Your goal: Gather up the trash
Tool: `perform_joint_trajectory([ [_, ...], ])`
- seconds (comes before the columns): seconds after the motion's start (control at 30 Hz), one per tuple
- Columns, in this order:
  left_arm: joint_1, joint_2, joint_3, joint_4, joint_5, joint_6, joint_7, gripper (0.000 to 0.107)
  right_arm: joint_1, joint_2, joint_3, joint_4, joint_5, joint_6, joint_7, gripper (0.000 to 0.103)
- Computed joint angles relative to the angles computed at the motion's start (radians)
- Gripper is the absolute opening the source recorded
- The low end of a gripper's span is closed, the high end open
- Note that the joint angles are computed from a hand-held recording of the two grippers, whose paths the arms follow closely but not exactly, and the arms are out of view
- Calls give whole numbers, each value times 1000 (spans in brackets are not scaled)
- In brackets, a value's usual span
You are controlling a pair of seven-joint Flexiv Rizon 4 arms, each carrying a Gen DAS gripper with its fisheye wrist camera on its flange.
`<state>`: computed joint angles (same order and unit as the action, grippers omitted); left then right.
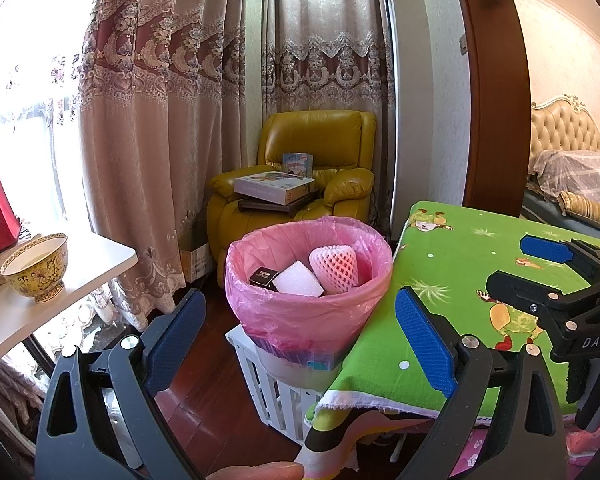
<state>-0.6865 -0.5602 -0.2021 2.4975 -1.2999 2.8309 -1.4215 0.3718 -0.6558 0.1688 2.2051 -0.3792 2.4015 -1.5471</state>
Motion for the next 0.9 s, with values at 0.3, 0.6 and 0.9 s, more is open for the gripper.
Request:
perform_joint_trajectory([
  [0.3,1,-8,4,9,5,8,-15,90,3,0,1,3,5,2,-1,98],
  [0.6,21,-3,12,28,42,-10,-90,90,8,1,1,7,13,6,-5,98],
  [0.9,22,8,12,11,27,-40,-78,90,7,6,2,21,30,23,4,98],
])
